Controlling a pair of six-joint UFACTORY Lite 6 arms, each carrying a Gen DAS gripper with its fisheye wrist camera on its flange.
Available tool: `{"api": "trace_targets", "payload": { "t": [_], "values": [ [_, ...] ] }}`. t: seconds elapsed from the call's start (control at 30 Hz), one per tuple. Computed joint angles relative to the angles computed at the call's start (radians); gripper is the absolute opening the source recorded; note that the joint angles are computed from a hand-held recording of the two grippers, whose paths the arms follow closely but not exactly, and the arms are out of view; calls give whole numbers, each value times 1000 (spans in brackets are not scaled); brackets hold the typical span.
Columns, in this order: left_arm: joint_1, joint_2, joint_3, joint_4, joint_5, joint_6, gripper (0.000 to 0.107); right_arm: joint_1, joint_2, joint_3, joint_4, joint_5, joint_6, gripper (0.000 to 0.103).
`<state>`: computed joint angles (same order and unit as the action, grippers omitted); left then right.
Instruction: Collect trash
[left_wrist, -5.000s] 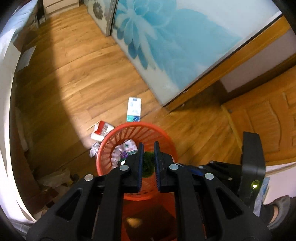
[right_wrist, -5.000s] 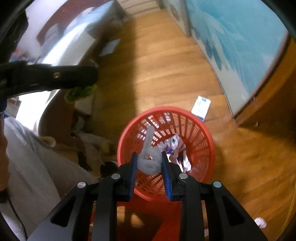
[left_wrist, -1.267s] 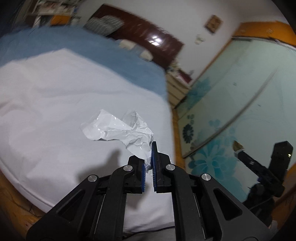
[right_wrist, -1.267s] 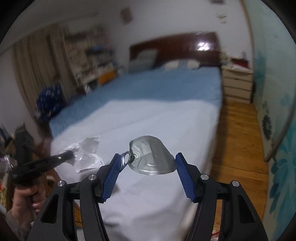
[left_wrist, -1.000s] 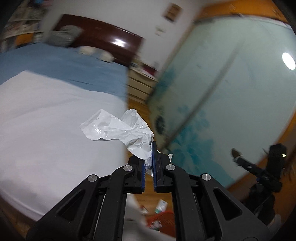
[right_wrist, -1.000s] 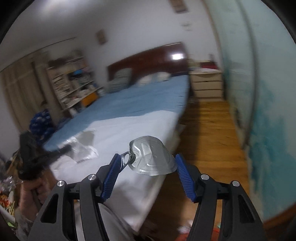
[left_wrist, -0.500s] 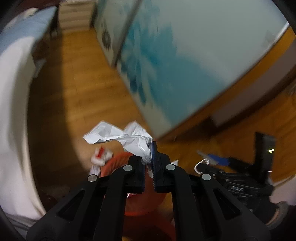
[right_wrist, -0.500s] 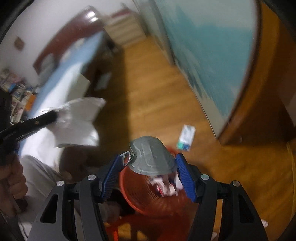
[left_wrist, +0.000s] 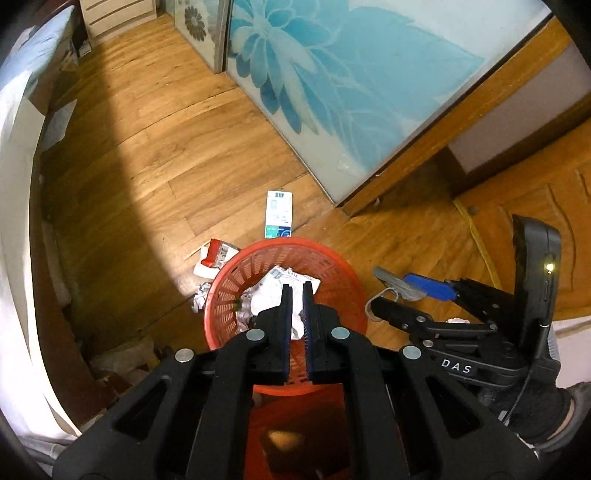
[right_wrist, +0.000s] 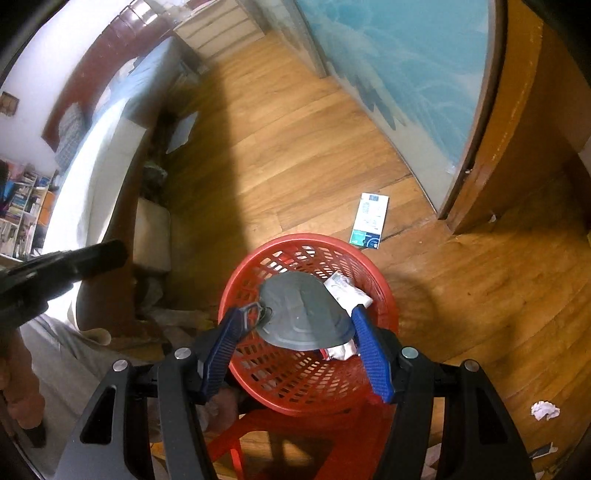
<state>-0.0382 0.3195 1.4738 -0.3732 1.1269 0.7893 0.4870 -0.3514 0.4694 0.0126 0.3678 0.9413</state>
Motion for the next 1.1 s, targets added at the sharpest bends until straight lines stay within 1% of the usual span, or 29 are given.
{"api": "trace_targets", "payload": {
  "t": [0.07,0.17,0.23,0.3,0.33,0.37,0.63,0.77,0.83,0.93,1.0,1.07,1.1],
  "values": [
    [-6,-9,-13,0,-6,-2,5,5,45,26,11,-14,-15,63],
    [-6,-25,-26,16,-18,-17,6,12,77,54,38,-3,-38,64],
    [-11,-23,-29,23,-31,-31,8,14,74,64,33,14,-22,73],
    [-12,-29,-35,38,-47,-52,25,29,84,73,-9,19,30,76],
    [-9,-29,-34,40,-53,-55,43,34,88,79,-25,23,48,76],
    [-4,-34,-34,34,-57,-55,50,40,88,83,-44,28,69,76],
    [30,-36,-17,-6,-45,-40,50,60,92,148,-117,81,141,77],
    [64,-53,0,-28,-58,-38,51,92,107,216,-177,129,195,77],
    [98,-62,21,-57,-56,-26,51,115,129,278,-212,165,215,77],
    [185,-61,93,-134,-28,6,62,156,183,393,-273,215,246,78],
    [258,-51,168,-189,1,33,64,185,242,493,-312,249,254,80],
    [347,-12,281,-239,51,48,69,229,336,644,-363,289,257,82],
    [416,31,377,-270,88,57,70,243,376,706,-373,304,248,84]
  ]
}}
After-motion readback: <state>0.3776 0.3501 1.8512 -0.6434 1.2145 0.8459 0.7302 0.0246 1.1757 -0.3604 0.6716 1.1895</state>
